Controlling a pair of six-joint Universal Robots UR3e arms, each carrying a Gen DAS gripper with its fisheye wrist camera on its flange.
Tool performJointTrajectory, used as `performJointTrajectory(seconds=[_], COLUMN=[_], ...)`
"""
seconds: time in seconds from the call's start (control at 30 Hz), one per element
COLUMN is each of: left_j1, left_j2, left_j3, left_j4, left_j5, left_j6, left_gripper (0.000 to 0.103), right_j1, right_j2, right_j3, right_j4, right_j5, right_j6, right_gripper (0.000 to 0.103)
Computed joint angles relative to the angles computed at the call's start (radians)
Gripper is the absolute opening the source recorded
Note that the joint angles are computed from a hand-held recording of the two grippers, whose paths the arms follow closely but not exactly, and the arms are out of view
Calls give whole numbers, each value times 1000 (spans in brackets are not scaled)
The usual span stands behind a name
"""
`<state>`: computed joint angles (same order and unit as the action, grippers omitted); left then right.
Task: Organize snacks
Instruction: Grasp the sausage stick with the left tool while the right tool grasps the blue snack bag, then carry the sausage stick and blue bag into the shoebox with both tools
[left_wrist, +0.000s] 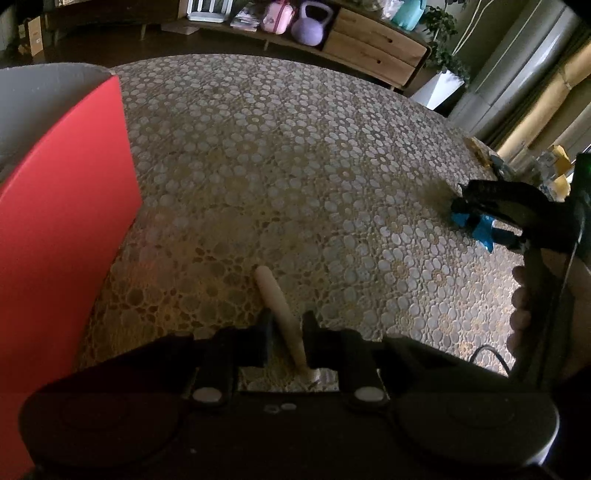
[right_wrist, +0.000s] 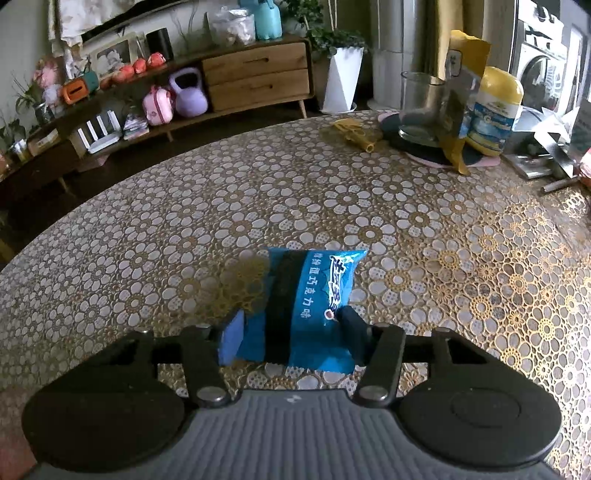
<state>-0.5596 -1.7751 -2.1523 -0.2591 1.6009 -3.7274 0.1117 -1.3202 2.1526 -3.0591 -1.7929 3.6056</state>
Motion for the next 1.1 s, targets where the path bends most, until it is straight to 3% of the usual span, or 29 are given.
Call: performJointTrajectory(seconds=[0.33, 0.53, 0.73, 1.1], left_j1=[31, 33, 44, 82], left_j2=[26, 71, 171, 485], left_j3=[-54, -96, -155, -293], left_j4=[46, 52, 33, -104], left_j5=[-23, -21, -40, -101], left_j6=[13, 22, 41, 116], left_gripper=[8, 7, 7, 7], right_j1=[-24, 50, 236, 674], right_j2=[-264, -560, -720, -692], right_j3=[233, 359, 333, 136], right_j4=[-14, 151, 353, 621], right_j5=[79, 97, 11, -230], right_j6=[-51, -73, 15, 325], right_gripper=[49, 49, 49, 49])
